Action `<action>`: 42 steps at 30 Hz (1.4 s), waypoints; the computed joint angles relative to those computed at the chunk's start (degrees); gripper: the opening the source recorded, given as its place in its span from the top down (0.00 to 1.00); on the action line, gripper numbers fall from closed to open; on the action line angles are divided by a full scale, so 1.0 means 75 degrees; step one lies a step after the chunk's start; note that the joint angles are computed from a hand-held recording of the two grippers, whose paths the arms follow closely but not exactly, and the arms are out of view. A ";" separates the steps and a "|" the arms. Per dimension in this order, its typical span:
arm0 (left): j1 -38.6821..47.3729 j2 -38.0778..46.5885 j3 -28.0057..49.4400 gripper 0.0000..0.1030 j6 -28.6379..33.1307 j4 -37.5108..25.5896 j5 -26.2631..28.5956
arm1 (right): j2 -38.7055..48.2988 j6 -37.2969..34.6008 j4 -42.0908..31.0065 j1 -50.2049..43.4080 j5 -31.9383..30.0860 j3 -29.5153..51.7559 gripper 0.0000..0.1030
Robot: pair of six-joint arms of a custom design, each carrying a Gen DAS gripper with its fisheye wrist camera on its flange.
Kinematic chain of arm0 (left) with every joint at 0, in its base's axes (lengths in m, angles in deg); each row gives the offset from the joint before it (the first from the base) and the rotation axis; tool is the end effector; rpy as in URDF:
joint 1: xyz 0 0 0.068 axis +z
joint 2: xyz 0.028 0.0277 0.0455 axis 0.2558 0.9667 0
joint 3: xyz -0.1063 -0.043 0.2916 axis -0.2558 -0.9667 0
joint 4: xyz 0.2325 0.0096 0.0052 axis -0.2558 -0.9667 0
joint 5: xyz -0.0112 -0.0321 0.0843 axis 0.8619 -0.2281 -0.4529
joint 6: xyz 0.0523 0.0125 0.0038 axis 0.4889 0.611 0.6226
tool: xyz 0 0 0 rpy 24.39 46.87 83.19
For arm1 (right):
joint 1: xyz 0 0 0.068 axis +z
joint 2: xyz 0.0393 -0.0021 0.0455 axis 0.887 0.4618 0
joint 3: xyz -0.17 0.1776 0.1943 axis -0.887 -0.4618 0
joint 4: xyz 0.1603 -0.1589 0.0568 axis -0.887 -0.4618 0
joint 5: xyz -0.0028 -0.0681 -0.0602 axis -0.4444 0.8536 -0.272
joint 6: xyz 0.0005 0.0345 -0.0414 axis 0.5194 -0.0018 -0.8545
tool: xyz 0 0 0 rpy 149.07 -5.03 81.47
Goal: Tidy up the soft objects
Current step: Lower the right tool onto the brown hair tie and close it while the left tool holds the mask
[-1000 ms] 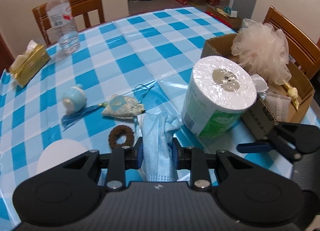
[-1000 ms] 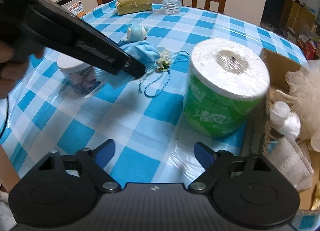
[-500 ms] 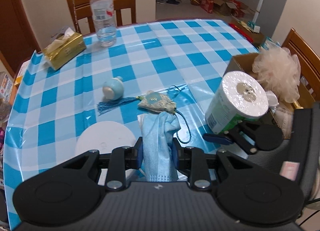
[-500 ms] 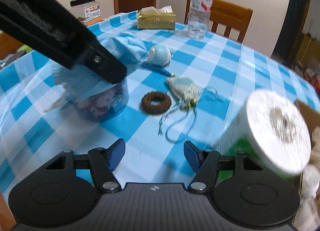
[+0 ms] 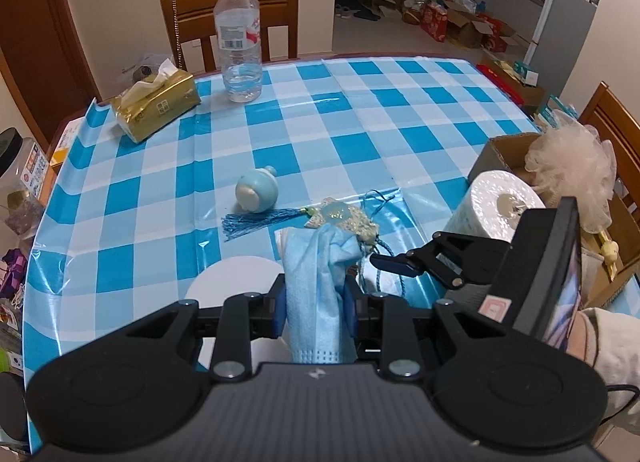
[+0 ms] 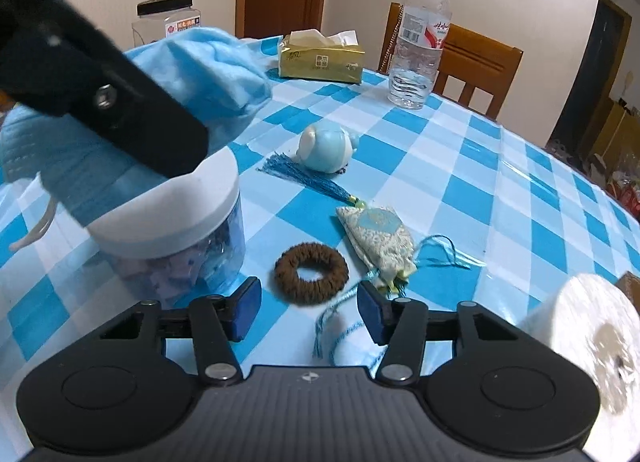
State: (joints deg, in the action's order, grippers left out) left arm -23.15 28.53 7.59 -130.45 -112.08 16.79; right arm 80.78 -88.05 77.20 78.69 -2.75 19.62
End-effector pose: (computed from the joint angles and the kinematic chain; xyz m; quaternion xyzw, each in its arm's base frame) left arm 0.2662 -0.1859 0.2402 -0.1814 0.9371 0.0479 0.2942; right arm 0.3625 0.1239 0.1277 -0.5457 0.7548 0.1714 0.3212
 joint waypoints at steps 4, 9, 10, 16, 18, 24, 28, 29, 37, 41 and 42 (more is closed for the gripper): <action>0.0076 -0.0016 -0.0020 0.75 0.0016 0.0032 0.0009 | 0.0189 0.0134 -0.0058 0.0079 -0.0037 0.0224 0.45; 0.0170 -0.0044 -0.0047 0.75 -0.0004 -0.0004 -0.0017 | 0.0407 0.0181 -0.0287 0.0089 -0.0208 0.0529 0.47; 0.0190 -0.0060 -0.0063 0.75 0.0001 0.0006 -0.0011 | 0.0450 0.0186 -0.0273 0.0106 -0.0196 0.0569 0.47; 0.0274 -0.0084 -0.0077 0.75 0.0043 0.0024 0.0014 | 0.0660 0.0285 -0.0435 0.0173 -0.0222 0.0872 0.47; 0.0306 -0.0079 -0.0086 0.75 0.0087 0.0056 0.0040 | 0.0735 0.0344 -0.0532 0.0199 -0.0187 0.0981 0.51; 0.0357 -0.0091 -0.0134 0.75 0.0190 0.0138 0.0099 | 0.0726 0.0368 -0.0516 0.0192 -0.0120 0.0946 0.54; 0.0399 -0.0190 -0.0291 0.75 0.0228 0.0272 0.0185 | 0.0665 0.0397 -0.0587 0.0154 -0.0092 0.0950 0.56; 0.0409 -0.0222 -0.0335 0.75 0.0240 0.0308 0.0213 | 0.0636 0.0377 -0.0645 0.0136 -0.0098 0.0955 0.56; 0.0389 -0.0545 -0.0623 0.75 0.0416 0.0428 0.0323 | 0.0213 0.0196 -0.1262 -0.0038 -0.0129 0.0877 0.56; 0.0301 -0.0709 -0.0768 0.75 0.0569 0.0474 0.0394 | -0.0121 0.0067 -0.1583 -0.0186 -0.0113 0.0714 0.56; 0.0264 -0.0750 -0.0805 0.75 0.0630 0.0493 0.0412 | -0.0225 0.0031 -0.1630 -0.0226 -0.0095 0.0642 0.56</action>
